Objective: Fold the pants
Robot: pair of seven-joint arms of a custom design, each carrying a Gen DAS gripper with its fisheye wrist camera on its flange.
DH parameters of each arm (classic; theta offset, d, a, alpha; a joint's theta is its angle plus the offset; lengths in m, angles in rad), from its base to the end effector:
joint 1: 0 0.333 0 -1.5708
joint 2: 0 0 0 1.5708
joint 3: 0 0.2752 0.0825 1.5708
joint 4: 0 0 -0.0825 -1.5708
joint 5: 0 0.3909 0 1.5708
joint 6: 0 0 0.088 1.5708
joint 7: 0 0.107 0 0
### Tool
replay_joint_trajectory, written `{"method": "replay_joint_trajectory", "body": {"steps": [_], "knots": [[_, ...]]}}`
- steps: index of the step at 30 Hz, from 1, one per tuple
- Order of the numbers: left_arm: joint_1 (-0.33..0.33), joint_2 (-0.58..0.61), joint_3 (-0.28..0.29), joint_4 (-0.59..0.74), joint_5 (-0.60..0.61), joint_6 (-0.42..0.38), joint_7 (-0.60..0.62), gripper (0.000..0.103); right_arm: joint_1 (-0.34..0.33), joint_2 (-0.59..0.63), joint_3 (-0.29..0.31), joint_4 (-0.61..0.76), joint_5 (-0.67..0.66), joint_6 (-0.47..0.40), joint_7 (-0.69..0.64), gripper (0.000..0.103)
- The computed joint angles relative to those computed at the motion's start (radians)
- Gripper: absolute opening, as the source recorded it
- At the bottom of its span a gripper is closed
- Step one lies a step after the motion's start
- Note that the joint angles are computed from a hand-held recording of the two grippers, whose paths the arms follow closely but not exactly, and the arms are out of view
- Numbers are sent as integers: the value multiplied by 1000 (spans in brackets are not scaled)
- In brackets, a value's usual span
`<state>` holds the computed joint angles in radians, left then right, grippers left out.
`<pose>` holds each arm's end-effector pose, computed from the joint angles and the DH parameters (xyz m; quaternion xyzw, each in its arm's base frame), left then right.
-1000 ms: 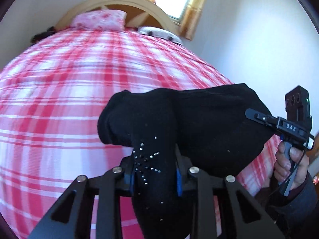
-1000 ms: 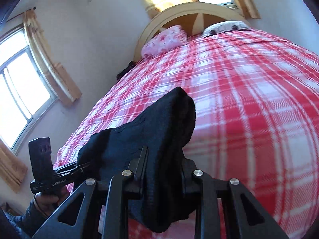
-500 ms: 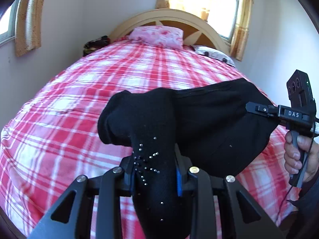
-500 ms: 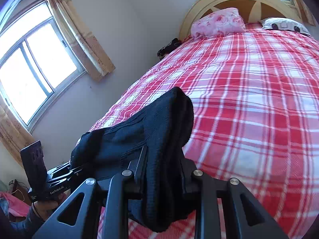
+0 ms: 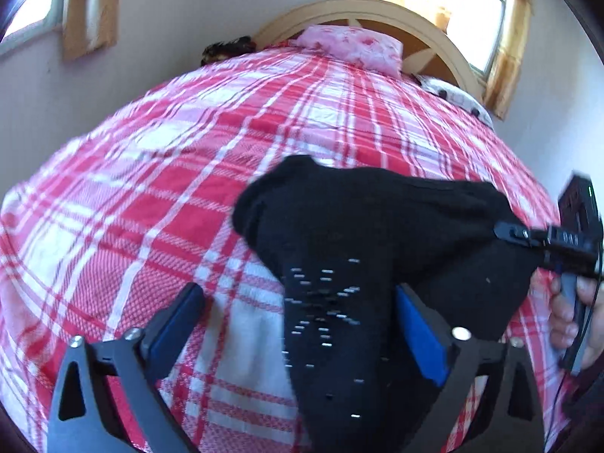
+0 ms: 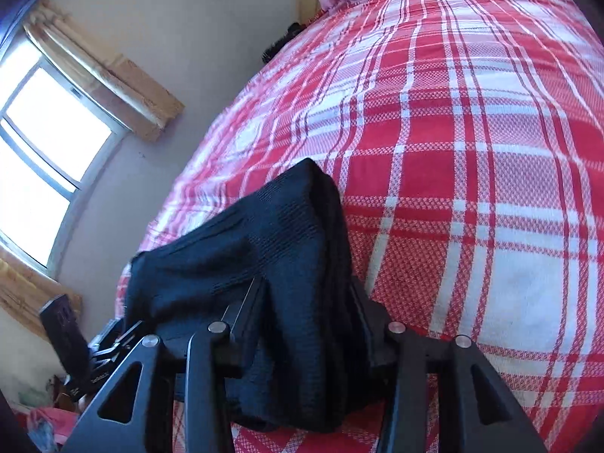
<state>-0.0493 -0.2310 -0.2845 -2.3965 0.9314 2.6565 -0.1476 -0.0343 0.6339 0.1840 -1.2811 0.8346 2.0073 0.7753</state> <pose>0.4741 -0.1890 0.4007 -0.8236 0.4178 -0.2733 0.2692 0.7198 0.1223 0.3821 -0.7928 0.4357 0.1488 0.3992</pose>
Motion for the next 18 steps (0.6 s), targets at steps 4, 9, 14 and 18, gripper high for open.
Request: {"method": "replay_joint_trajectory", "body": {"steps": [4,9,14,18], "knots": [[11,-45,-23,-32,13,-13,-71,103,-29,-5,7,-22,61,16,10,47],[-24,-96,-104,-26,77,-214,-137,102,-61,-197,7,-275,207,192,-155,48],[-82,-28,-80,45,15,-428,-48,103,-91,-296,-12,-369,373,33,-346,49],[-95,-53,-36,8,-10,-348,-35,103,5,-210,-74,-270,147,-33,-158,49]]}}
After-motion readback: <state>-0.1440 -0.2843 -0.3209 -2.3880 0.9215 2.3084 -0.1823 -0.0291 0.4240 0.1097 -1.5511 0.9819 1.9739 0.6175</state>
